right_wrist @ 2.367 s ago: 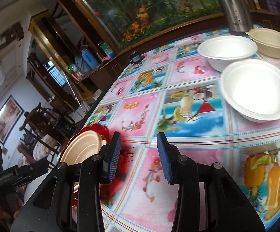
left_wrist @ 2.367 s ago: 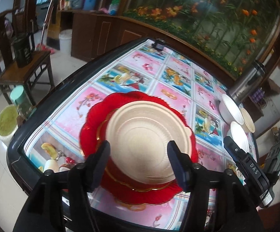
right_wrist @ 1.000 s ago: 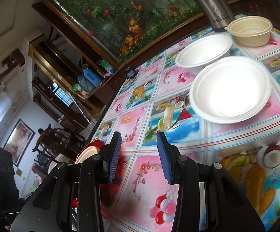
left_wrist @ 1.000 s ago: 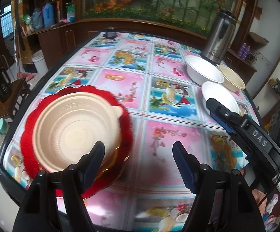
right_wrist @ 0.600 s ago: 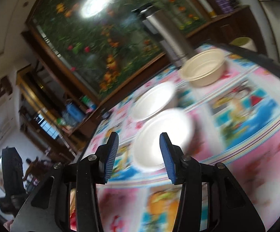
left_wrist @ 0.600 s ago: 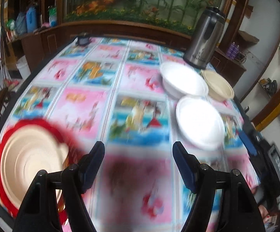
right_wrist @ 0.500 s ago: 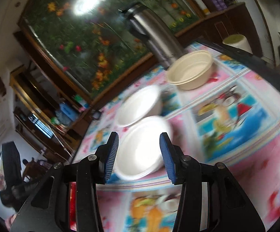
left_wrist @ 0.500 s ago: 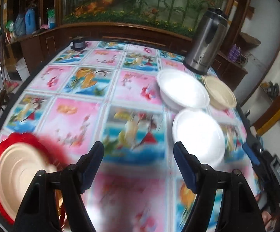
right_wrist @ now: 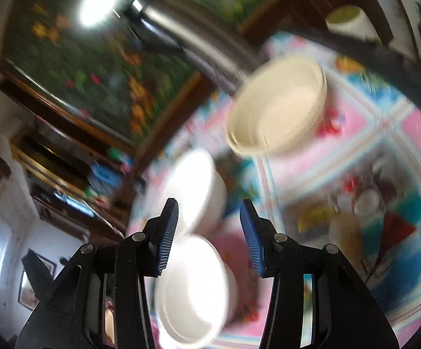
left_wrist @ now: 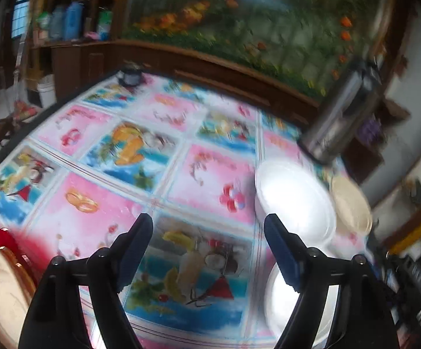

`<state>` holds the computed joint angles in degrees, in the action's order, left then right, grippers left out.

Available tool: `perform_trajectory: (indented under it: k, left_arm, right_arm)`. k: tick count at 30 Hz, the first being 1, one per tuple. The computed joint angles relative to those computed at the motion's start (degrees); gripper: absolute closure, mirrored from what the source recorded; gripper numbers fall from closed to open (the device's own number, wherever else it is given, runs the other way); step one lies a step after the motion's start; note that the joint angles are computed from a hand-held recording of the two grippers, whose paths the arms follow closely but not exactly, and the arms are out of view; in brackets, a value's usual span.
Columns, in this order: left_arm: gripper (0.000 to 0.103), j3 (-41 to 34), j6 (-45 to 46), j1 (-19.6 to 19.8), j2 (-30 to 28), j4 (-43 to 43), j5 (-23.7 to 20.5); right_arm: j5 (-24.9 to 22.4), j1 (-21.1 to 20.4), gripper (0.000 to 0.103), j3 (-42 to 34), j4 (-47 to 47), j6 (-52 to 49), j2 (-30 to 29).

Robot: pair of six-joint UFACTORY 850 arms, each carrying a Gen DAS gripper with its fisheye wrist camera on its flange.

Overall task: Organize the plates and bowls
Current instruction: 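Grasp the rim of the white paper plate with both grippers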

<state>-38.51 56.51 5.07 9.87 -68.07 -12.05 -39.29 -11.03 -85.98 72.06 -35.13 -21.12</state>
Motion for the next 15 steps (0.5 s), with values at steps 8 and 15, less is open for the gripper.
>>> perform_trajectory:
  k: [8,15]
  left_arm:
    - [0.024,-1.58,-0.76,2.89,-4.33,1.48,-9.25]
    - [0.024,-1.27,-1.95,1.54,-4.82,3.70,-8.73]
  right_arm:
    - [-7.75,-0.31,0.059,-5.48,-11.60,10.43,-2.86]
    - [-11.18,0.46,0.059,-6.39,-14.56,11.77,-4.34]
